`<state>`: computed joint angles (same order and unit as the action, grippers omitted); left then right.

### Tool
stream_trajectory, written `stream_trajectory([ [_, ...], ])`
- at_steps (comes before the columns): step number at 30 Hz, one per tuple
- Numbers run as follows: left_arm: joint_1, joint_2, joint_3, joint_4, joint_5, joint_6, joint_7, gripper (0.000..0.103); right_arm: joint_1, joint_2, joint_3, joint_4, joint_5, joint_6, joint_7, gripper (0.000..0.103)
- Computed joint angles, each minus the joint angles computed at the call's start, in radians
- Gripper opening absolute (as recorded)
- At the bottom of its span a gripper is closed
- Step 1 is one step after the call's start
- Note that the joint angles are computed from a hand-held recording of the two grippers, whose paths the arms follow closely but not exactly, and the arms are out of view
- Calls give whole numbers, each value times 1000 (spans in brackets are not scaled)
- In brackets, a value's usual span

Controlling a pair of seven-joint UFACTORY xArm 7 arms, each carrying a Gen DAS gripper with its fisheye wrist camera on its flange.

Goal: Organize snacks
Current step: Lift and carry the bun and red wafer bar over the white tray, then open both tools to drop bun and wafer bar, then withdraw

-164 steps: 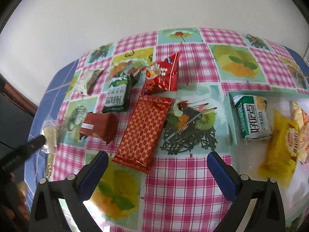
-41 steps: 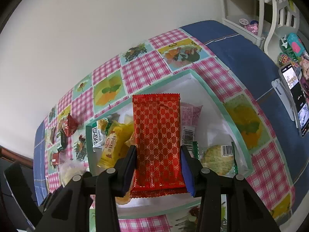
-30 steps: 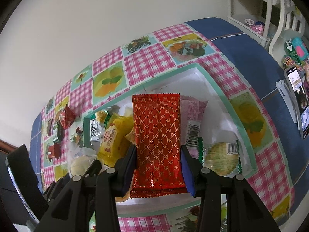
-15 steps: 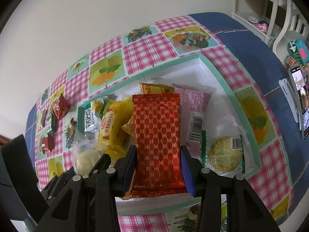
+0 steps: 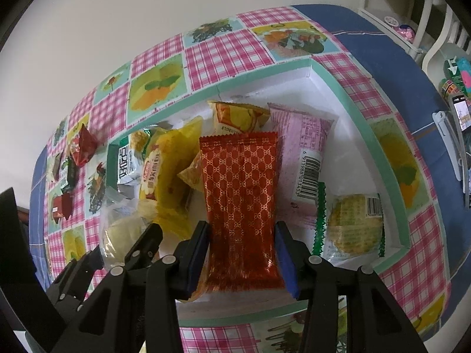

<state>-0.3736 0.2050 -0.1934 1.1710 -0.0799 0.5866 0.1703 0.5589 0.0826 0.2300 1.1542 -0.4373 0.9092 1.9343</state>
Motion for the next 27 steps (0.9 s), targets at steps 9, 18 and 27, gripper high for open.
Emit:
stream_trajectory([
  [9, 12, -4, -4, 25, -43, 44, 17, 59, 8, -19, 6, 21, -51, 53, 24, 49],
  [18, 33, -40, 0, 40, -112, 55, 62, 60, 11, -41, 23, 48, -116, 117, 59, 49],
  [27, 52, -58, 35, 57, -72, 60, -19, 61, 9, -43, 28, 49, -122, 117, 64, 49],
])
